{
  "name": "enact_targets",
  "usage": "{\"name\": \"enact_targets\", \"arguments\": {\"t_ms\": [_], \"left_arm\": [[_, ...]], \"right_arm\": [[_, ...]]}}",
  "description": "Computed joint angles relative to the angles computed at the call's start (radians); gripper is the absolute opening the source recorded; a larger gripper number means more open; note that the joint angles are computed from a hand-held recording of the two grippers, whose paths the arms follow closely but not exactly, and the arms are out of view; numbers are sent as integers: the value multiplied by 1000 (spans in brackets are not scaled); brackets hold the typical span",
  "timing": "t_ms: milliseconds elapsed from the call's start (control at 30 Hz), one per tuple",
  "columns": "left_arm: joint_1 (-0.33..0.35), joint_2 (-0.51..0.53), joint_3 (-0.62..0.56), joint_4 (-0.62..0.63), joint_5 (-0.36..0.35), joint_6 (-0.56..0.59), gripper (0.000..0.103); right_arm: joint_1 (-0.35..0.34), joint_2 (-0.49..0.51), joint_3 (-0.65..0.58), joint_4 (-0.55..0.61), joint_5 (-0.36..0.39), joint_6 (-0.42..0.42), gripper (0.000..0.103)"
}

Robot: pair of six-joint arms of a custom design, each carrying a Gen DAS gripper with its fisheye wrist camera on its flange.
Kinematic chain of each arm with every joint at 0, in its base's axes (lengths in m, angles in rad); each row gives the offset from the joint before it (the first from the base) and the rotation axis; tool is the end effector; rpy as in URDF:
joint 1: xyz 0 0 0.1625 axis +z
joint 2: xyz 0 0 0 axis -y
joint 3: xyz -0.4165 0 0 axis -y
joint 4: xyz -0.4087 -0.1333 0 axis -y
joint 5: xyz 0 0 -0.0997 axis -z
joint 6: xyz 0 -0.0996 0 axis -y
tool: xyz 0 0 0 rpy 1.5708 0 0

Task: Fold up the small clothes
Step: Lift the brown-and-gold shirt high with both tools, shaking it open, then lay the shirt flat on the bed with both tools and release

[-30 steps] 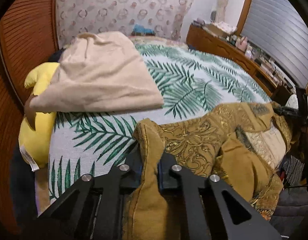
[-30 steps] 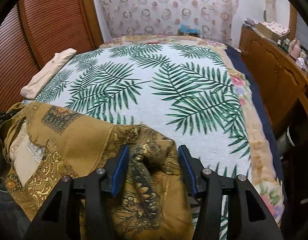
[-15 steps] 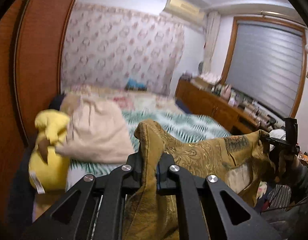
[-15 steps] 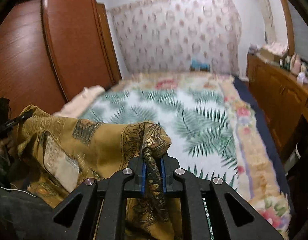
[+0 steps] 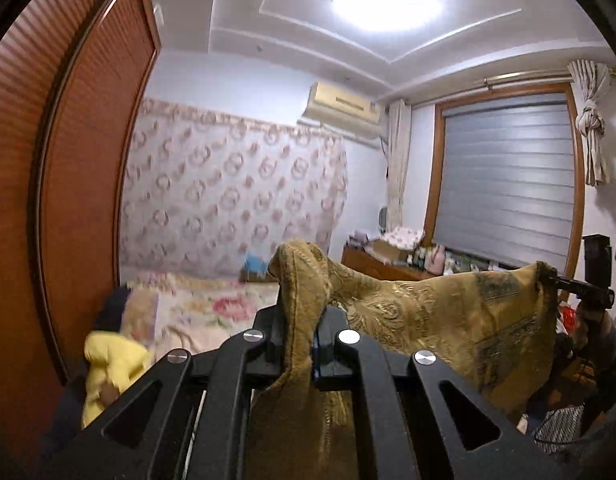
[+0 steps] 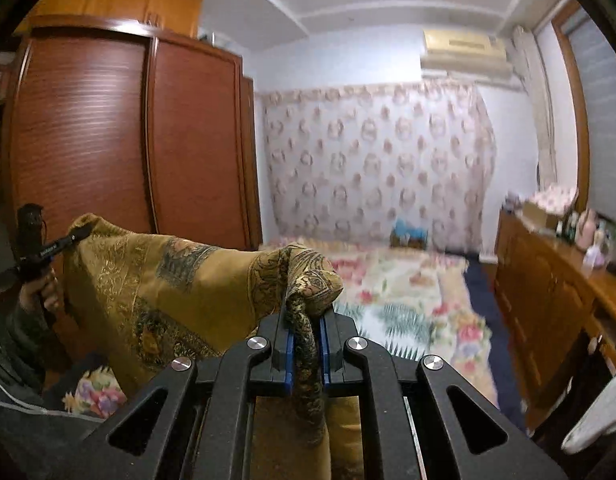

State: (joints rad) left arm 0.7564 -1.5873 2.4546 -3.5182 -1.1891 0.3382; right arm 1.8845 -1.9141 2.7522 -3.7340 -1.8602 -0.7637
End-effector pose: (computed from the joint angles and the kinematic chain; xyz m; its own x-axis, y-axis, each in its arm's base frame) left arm -0.1638 -0.3889 0.3117 -0.7125 0.5313 -0.4582 0.6139 0.1560 -0.7738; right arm 0.1769 -0.2055 0.3244 -0.6682 -0.1834 0.7210 -0.7438 0.1447 -0.6526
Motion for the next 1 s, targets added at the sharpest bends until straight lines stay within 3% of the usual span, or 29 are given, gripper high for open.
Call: {"name": "enact_targets", "arguments": {"t_ms": [133,200,333,467,600,700,800,867,933,1000], "left_arm": [[-10,15,-90,29,-8,43,8],[-13,40,-141,35,-4,67,8],[10,134,-261,47,18,113,8],[73,269,-410,101,29,114,8],[174,455,-565,176,60,127,9],[255,611,-692,233,91,165,21],[333,752,-850,372,107,168,28],[349,809,-898,380,154,171,33],[370,841,-917,375,154,184,50],[381,849,-913,387,143,190,59]], "right_arm": [[163,42,-86,-3,-132,-55,9],[212,89,-124,-36,-179,-97,9],[244,202,-232,-95,-222,-189,9],[149,366,-376,-134,-197,-243,9],[-7,508,-517,-28,-163,-181,9],[-136,645,-619,29,-140,-137,13],[-231,804,-752,78,-183,-75,22],[-272,891,-831,113,-227,-32,26],[-298,981,-901,84,-296,-33,29],[-317,1043,-963,92,-342,-54,42]]}}
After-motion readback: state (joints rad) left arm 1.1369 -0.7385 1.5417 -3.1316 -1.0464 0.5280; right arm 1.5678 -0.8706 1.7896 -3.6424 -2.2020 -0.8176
